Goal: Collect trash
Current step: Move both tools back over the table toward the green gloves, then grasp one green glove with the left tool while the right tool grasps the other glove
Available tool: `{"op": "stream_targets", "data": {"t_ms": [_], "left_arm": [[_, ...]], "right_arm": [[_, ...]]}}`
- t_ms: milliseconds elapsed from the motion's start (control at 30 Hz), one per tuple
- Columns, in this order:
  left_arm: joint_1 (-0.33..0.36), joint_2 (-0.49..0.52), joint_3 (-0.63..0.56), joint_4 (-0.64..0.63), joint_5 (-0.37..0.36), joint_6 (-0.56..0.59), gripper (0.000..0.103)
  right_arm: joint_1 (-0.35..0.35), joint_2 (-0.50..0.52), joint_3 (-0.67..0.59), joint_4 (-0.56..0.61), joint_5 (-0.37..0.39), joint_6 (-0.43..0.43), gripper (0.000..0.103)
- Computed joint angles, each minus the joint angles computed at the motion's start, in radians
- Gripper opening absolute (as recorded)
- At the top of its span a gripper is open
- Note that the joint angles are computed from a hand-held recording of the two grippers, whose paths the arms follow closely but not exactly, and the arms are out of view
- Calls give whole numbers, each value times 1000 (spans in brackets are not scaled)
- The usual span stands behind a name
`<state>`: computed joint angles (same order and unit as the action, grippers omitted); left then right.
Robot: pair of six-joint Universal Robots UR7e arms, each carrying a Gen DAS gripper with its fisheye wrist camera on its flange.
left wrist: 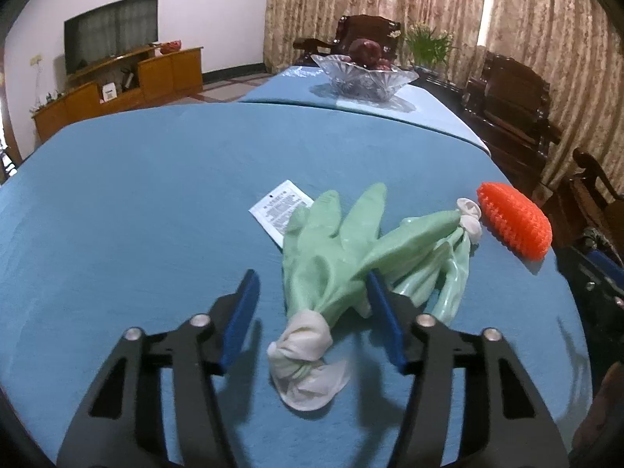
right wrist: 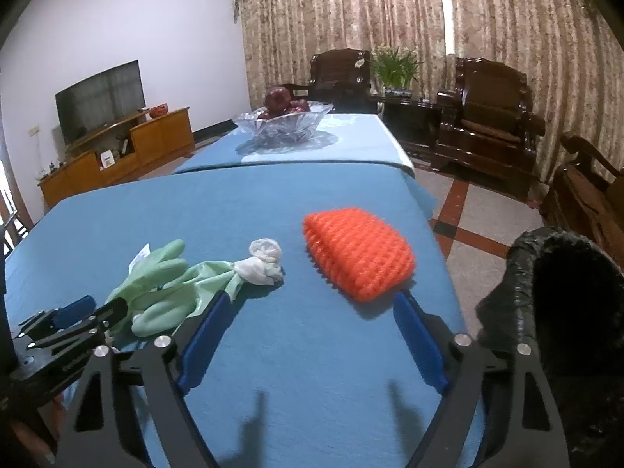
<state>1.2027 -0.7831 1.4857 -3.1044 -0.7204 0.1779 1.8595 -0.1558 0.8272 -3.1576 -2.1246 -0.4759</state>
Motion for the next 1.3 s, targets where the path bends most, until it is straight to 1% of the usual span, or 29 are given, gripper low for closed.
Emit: {"op": "stream_targets", "data": {"t_ms": [33,67,233,433,567,733,800,833,867,900,933,967,1000,1067,1133,1233,1300], "left_arm": [[2,-2,0,8,-14,-3,39],[3,-4,0,14,-26,-2,35],[1,-23,19,8,-34,-22,25],[-1,-61,55,-46,-3,-20,23],[5,-68,62,-60,32,-10,23],[13,-65,58,-70,42,-10,23],[15,-62,55,-75,43,-5,23],[17,-60,52,-75,43,-5,23],[18,-58,49,-75,43,-6,23],[20,-59,52,-76,42,-6,23],[21,-59,52,-73,42,-10,23],[21,-58,51,-69,44,-14,23],[20,-57,51,-67,46,-15,23],[18,-57,53,-66,50,-13,23],[17,-59,54,-67,51,-11,23],[10,-64,60,-71,59,-7,23],[4,-65,56,-68,66,-4,23]], "right_arm": [[1,5,-8,11,2,0,81],[2,11,-17,23,4,0,80],[10,49,-74,95,15,-8,75],[21,117,-193,198,17,-2,75],[28,173,-284,257,-4,-1,74],[32,239,-415,377,-50,21,67],[29,256,-458,439,-51,41,60],[27,260,-470,460,-48,48,55],[25,264,-485,491,-44,57,47],[24,266,-493,510,-38,61,43],[23,264,-492,527,-29,62,32],[22,266,-499,545,-22,58,27],[22,272,-515,556,-20,56,24],[21,254,-482,537,0,49,12],[21,232,-433,489,12,41,6],[25,197,-362,422,20,12,4],[26,161,-299,380,37,11,4]]}}
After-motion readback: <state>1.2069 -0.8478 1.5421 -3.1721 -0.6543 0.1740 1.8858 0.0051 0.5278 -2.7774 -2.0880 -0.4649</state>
